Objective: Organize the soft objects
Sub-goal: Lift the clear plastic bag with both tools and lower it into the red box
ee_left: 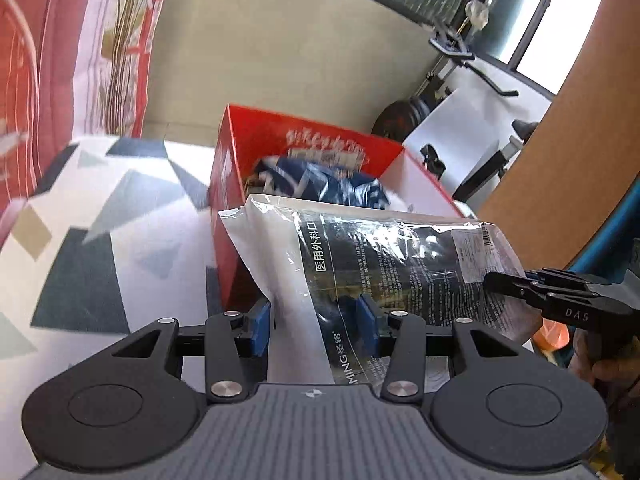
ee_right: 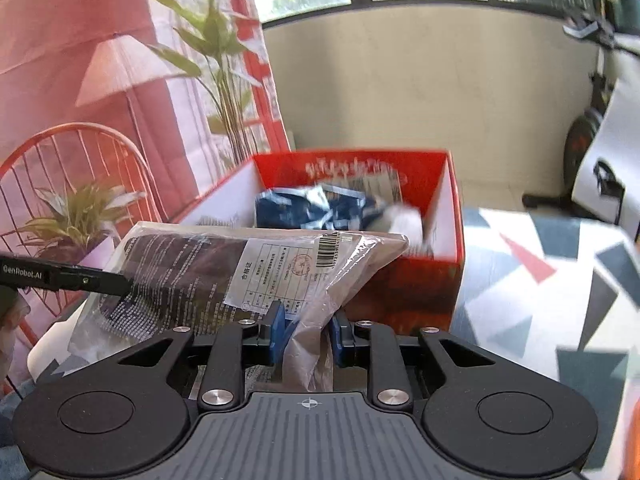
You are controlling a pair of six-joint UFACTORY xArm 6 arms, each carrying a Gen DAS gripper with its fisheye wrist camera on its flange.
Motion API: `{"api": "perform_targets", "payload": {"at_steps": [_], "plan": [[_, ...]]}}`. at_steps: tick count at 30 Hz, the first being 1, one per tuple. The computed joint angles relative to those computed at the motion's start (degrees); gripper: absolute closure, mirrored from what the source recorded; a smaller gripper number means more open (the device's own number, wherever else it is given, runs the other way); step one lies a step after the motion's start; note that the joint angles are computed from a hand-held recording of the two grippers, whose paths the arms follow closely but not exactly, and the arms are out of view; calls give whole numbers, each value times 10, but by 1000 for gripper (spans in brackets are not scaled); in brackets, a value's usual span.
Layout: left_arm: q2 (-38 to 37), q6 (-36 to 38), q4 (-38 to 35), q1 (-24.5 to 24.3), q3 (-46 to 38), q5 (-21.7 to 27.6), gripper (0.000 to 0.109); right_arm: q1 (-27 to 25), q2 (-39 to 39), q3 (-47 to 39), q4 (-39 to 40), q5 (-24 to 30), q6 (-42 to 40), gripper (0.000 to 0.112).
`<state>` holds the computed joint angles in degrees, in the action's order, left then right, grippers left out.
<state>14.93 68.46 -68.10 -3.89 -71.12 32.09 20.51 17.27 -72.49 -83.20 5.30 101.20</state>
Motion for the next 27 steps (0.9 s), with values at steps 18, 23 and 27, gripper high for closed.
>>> {"api": "perform_targets", "payload": {"at_steps": [18,23,27], "plan": [[130,-98,65,-55,-209,-41,61,-43,92,-159,102,59,-173,91],[177,-136,109,-59,-262,-18,61,-55,113,-172,108,65,-176,91],[207,-162,127,-58,-297,-5,61,-61,134,-190,128,65,-203,91]]}}
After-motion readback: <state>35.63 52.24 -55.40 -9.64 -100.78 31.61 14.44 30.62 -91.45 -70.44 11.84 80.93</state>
